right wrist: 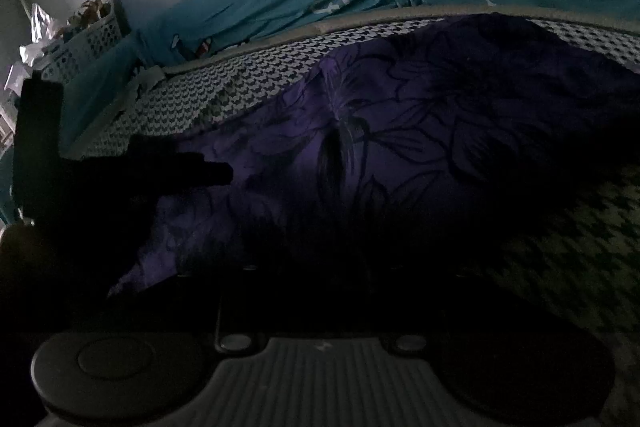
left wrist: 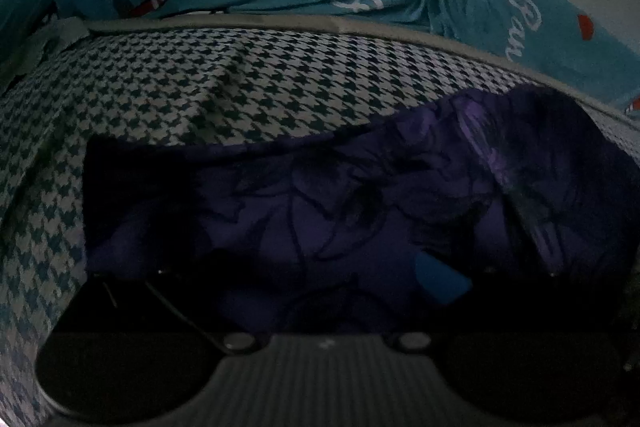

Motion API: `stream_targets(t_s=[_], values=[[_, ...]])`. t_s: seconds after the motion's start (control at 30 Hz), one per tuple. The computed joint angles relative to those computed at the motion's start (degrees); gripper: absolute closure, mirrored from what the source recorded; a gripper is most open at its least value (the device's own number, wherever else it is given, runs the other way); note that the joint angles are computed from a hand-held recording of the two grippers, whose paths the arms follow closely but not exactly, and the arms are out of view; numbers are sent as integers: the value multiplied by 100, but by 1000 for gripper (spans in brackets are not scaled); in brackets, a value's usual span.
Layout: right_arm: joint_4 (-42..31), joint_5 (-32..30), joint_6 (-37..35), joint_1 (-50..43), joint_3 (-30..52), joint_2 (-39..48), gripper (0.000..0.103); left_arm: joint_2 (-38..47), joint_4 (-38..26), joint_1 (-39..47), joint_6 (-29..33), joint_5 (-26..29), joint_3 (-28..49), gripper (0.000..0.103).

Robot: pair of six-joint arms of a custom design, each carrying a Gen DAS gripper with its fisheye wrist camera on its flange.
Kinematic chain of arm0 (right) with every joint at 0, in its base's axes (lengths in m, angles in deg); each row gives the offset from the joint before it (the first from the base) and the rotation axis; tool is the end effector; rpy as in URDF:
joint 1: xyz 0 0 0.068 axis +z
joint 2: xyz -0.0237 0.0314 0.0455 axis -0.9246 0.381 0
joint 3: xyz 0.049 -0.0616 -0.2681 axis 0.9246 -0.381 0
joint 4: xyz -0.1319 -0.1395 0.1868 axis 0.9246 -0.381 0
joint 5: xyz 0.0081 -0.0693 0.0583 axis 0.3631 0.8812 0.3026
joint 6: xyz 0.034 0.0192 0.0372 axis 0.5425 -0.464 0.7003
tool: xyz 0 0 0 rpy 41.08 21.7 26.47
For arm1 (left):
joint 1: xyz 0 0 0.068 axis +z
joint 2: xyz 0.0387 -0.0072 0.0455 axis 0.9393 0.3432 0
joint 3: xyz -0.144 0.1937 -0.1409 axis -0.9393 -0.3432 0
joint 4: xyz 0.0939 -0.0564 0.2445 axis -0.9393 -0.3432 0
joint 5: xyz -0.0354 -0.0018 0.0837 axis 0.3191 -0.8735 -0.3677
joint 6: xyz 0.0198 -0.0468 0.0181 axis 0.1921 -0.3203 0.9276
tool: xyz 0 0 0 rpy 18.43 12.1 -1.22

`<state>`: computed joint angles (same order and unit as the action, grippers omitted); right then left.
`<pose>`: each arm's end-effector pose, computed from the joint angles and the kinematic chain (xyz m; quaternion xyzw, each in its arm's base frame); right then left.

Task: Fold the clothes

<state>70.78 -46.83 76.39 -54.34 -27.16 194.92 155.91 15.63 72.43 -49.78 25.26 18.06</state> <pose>0.2068 0.0514 0.0283 0.0407 0.9180 0.1445 0.3670 0.3382 0.0020 0.0116 0.1681 0.9208 -0.1231 0.3298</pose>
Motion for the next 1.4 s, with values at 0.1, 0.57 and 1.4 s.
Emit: stream_targets(t_s=[0.1, 0.57, 1.4], values=[[123, 139, -18, 97, -69, 40, 68, -29, -11, 130, -37, 104, -15, 0], [334, 411, 67, 290, -284, 32, 68, -123, 611, 387, 325, 103, -629, 0], [967, 1266, 257, 1447, -835, -348, 59, -383, -74, 2004, 221, 901, -628, 0]])
